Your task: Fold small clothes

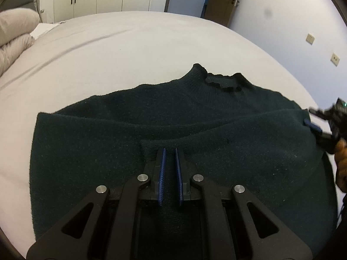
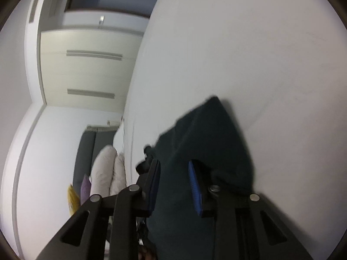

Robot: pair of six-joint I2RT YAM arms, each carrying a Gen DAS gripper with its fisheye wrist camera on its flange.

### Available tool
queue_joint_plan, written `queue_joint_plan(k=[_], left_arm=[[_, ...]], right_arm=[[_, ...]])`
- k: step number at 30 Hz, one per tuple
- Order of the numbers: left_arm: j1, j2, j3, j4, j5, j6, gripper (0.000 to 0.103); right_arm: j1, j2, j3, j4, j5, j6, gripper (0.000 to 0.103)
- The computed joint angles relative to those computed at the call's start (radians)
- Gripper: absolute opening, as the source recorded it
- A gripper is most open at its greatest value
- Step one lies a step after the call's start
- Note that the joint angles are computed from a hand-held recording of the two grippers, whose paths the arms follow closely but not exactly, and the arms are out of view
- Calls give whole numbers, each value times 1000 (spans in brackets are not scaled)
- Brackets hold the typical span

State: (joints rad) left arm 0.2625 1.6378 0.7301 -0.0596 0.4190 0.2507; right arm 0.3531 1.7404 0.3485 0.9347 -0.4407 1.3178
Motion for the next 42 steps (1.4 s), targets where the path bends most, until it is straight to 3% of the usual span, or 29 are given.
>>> queue_joint_plan(k=[3, 6, 7, 9, 12, 14, 17, 18, 20, 22, 25, 26, 27, 29, 31, 32, 33, 34, 36, 39, 40, 42], left_arm=[[6, 6, 6, -10, 28, -15, 9], [18, -11, -5, -10, 21, 5, 9], [12, -14, -11, 1, 14, 2, 9], [25, -21, -16, -1, 25, 9, 9], [40, -14, -17, 1, 51, 9, 9], [60, -9, -10, -11, 81, 15, 9], [122, 26, 28, -68, 183, 28, 9], [144, 40, 48, -100, 216, 37, 9], [187, 55, 79, -175, 264, 74, 9], [220, 27, 68, -212, 265, 117, 9], [259, -33, 23, -227, 223, 154, 11], [278, -41, 17, -241, 236, 164, 11], [288, -57, 7, -244, 232, 166, 11], [303, -133, -44, -231, 186, 169, 11], [326, -207, -86, -260, 164, 209, 11], [355, -255, -108, -292, 166, 240, 11], [393, -304, -128, -331, 177, 276, 11], [434, -343, -141, -371, 194, 314, 11], [557, -427, -166, -504, 239, 452, 11], [736, -480, -188, -683, 239, 680, 11], [796, -498, -198, -743, 236, 756, 11], [1007, -483, -188, -921, 262, 1028, 11]], right_arm=[[61, -141, -45, -156, 43, -77, 34], [133, -243, -120, -195, 96, -61, 38], [166, -309, -135, -258, 137, -61, 38], [234, -456, -152, -371, 229, -50, 52], [282, -493, -154, -255, 260, -39, 63], [284, -395, -98, -173, 225, -70, 69], [265, -167, -17, -84, 176, -39, 67], [260, -93, -13, -44, 160, -7, 48], [271, -44, -46, 13, 193, -4, 26], [273, -31, -108, 123, 172, 26, 31], [330, -229, -157, -35, 239, -15, 56], [360, -299, -183, -52, 283, -19, 68], [379, -319, -197, -28, 306, -7, 73], [422, -288, -214, 67, 357, 27, 76], [449, -217, -218, 98, 382, 67, 71], [469, -228, -222, 48, 403, 29, 54], [485, -280, -211, -53, 423, -1, 50], [508, -316, -214, -103, 434, 1, 50], [587, -360, -273, -59, 490, 52, 54], [782, -515, -331, -173, 667, 133, 54], [868, -579, -343, -238, 750, 173, 54], [1075, -726, -340, -438, 948, 285, 54]])
